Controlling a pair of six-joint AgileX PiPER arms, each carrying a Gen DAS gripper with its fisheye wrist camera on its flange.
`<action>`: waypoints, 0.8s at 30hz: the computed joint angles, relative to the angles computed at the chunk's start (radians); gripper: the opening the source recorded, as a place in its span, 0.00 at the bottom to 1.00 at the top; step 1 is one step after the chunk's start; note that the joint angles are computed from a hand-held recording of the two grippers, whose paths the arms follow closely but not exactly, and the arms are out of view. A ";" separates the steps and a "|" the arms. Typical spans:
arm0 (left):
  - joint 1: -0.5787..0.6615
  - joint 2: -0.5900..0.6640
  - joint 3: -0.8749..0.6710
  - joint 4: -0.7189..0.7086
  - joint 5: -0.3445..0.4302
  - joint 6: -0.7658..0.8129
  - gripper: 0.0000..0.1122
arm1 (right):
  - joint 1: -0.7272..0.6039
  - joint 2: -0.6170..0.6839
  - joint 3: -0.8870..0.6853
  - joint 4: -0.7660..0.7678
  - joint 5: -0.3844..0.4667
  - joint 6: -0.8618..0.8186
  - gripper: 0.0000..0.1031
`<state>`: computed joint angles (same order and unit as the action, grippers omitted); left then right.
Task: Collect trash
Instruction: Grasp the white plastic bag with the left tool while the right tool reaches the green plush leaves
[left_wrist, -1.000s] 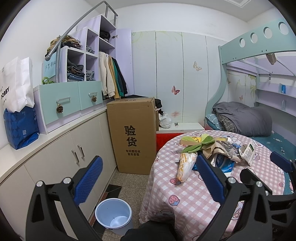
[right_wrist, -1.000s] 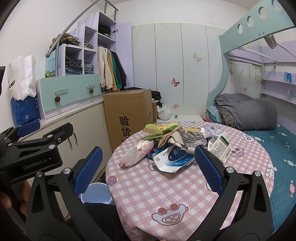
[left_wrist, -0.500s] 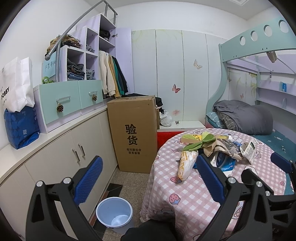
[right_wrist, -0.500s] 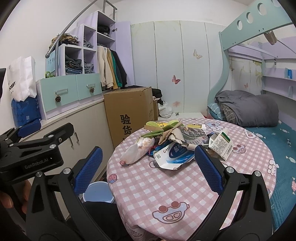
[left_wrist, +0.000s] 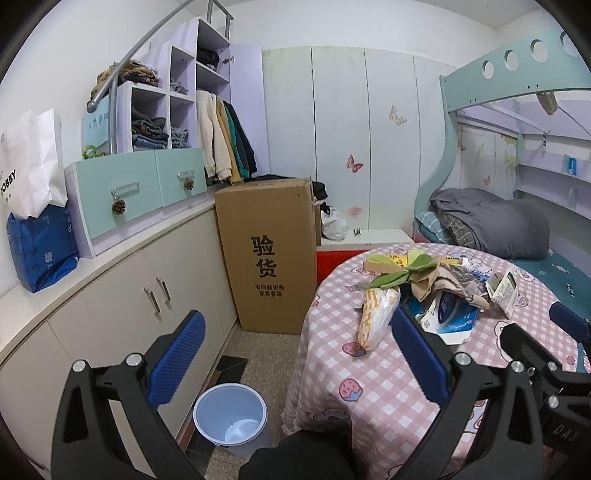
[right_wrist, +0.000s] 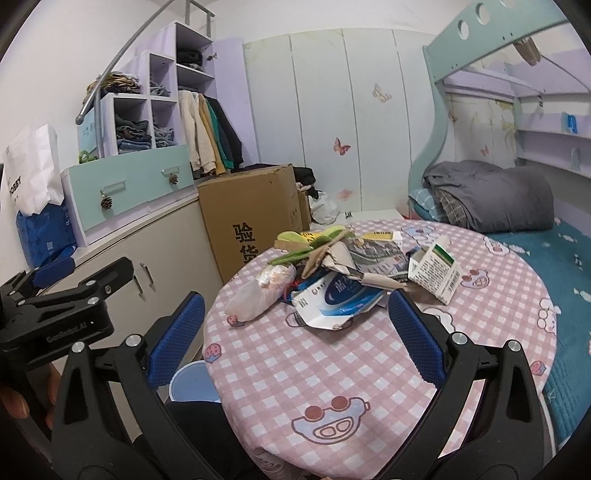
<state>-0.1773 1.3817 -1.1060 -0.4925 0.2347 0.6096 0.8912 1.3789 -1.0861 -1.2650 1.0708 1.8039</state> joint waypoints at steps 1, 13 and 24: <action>-0.004 0.009 -0.005 0.007 0.002 -0.008 0.88 | -0.014 -0.005 0.009 0.004 -0.015 0.006 0.94; -0.045 0.296 -0.268 -0.035 0.201 0.010 0.88 | -0.277 -0.026 0.063 0.074 -0.216 -0.040 0.94; -0.130 0.586 -0.600 0.150 0.361 -0.146 0.68 | -0.509 0.042 0.016 0.236 -0.435 -0.194 0.94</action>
